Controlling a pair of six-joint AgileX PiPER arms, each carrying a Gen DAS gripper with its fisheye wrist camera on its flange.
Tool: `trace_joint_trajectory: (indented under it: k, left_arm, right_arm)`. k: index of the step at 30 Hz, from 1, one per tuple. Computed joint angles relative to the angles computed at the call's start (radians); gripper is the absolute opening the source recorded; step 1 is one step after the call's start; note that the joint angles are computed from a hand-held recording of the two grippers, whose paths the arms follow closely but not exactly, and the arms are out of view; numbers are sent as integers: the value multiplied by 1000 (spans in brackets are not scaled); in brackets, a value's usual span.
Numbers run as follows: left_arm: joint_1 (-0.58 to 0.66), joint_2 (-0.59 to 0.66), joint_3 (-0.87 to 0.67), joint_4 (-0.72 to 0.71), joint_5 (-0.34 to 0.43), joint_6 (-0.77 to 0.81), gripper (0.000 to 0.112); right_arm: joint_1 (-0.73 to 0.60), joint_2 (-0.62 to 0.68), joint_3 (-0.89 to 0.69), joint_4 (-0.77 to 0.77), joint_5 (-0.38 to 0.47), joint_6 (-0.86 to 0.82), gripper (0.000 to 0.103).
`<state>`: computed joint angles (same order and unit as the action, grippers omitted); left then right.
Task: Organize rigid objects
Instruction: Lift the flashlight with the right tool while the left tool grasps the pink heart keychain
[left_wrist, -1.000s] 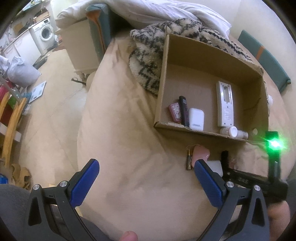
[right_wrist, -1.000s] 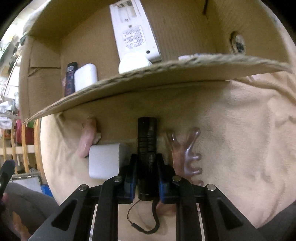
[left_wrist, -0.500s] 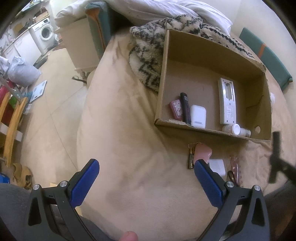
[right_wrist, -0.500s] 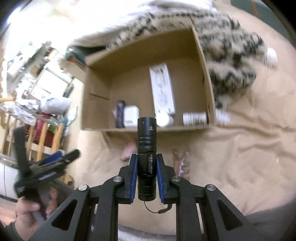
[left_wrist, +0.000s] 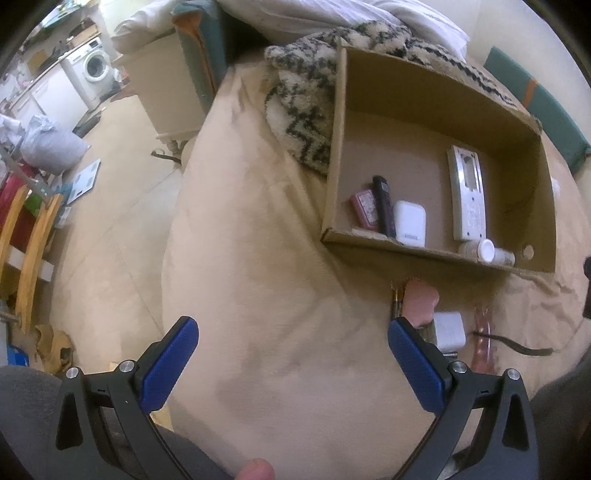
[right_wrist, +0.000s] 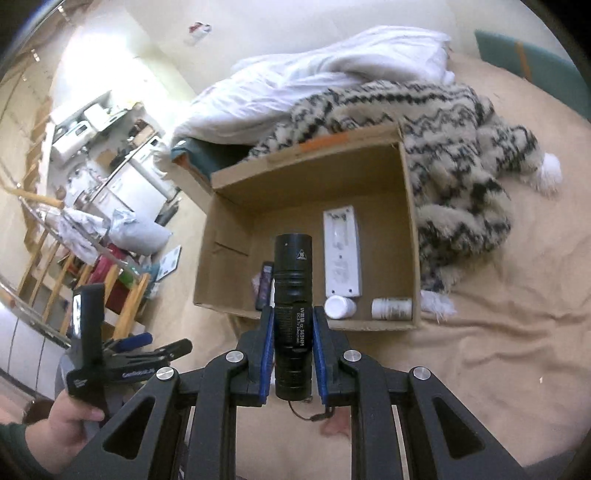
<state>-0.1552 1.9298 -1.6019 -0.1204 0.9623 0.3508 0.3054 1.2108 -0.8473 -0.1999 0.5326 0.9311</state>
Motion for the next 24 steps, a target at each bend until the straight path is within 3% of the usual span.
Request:
trace_joint_trajectory:
  k: [6, 12, 21, 24]
  left_arm:
    - [-27, 3, -3, 49, -35, -42, 102]
    - [-69, 48, -49, 52, -12, -82, 102]
    - [-189, 237, -237, -1, 154, -138, 87]
    - [-214, 304, -314, -21, 227, -138, 86]
  right_arm:
    - [-25, 19, 13, 81, -38, -86, 20]
    - [-87, 9, 41, 225, -83, -206, 20]
    - [-169, 19, 60, 427, -81, -378, 21]
    - [-182, 21, 63, 465, -80, -410, 20]
